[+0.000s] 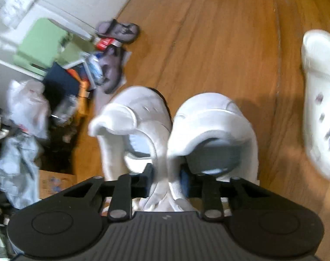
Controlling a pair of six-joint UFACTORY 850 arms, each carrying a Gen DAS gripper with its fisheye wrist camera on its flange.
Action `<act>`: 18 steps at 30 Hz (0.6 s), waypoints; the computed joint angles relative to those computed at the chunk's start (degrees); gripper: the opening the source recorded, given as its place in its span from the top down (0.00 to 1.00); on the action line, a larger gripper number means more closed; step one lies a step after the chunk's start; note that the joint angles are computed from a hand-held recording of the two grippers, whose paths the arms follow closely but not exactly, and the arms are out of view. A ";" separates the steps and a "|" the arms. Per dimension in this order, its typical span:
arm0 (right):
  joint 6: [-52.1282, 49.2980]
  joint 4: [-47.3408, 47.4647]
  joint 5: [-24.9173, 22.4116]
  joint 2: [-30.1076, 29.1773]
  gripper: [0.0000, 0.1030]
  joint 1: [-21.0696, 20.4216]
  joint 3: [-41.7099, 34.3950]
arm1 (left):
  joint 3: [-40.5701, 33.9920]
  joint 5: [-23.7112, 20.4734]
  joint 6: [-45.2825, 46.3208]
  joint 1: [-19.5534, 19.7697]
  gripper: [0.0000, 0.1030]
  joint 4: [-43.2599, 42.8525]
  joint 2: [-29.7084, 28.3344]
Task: Organize scattered shoes
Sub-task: 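Carry the sneakers with the right tool toward the Kuromi clogs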
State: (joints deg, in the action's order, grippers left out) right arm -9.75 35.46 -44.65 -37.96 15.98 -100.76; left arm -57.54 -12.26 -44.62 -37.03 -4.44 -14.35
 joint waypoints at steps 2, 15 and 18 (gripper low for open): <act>5.21 -4.80 -0.28 -2.34 0.88 0.35 -3.93 | -0.66 -0.15 6.68 0.12 0.00 -6.53 -1.01; -10.44 8.94 17.08 6.76 0.27 -0.21 12.39 | -1.17 0.70 3.44 -0.61 0.00 -1.80 -1.04; -15.12 14.73 18.46 8.04 0.18 -0.86 16.51 | -0.77 1.33 -4.15 -0.94 0.00 5.57 -0.30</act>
